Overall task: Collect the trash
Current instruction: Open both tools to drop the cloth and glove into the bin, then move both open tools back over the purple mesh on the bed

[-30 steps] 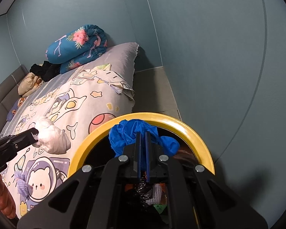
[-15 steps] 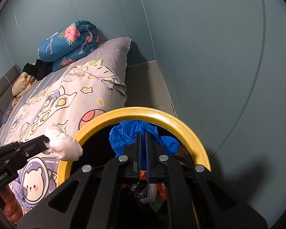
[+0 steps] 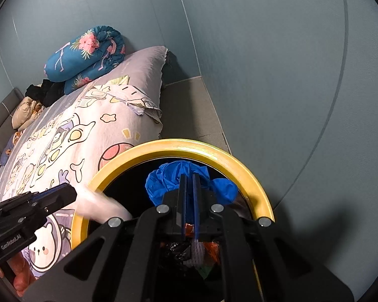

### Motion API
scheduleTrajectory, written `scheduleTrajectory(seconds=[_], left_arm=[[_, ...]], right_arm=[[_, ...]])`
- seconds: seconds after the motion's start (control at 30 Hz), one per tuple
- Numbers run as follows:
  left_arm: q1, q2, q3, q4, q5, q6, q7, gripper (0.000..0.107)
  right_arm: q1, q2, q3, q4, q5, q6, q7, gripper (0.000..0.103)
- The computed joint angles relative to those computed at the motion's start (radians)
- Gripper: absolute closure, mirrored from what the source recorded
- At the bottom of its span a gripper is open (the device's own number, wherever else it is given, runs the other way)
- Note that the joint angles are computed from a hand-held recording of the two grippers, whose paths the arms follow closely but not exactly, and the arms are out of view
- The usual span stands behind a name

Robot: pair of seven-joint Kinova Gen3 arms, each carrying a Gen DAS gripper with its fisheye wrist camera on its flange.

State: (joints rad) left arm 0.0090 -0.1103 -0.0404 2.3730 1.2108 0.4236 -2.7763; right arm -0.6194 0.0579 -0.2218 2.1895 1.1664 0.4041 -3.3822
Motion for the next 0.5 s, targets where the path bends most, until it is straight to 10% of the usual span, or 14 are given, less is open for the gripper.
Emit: scheduleTrajectory(seconds=[0.5], left_arm=[[-0.039, -0.052, -0.051, 0.021, -0.015, 0.039, -0.005, 0.075]], right_arm=[[-0.026, -0.003, -0.012, -0.017, -0.039, 0.048, 0.019, 0.089]])
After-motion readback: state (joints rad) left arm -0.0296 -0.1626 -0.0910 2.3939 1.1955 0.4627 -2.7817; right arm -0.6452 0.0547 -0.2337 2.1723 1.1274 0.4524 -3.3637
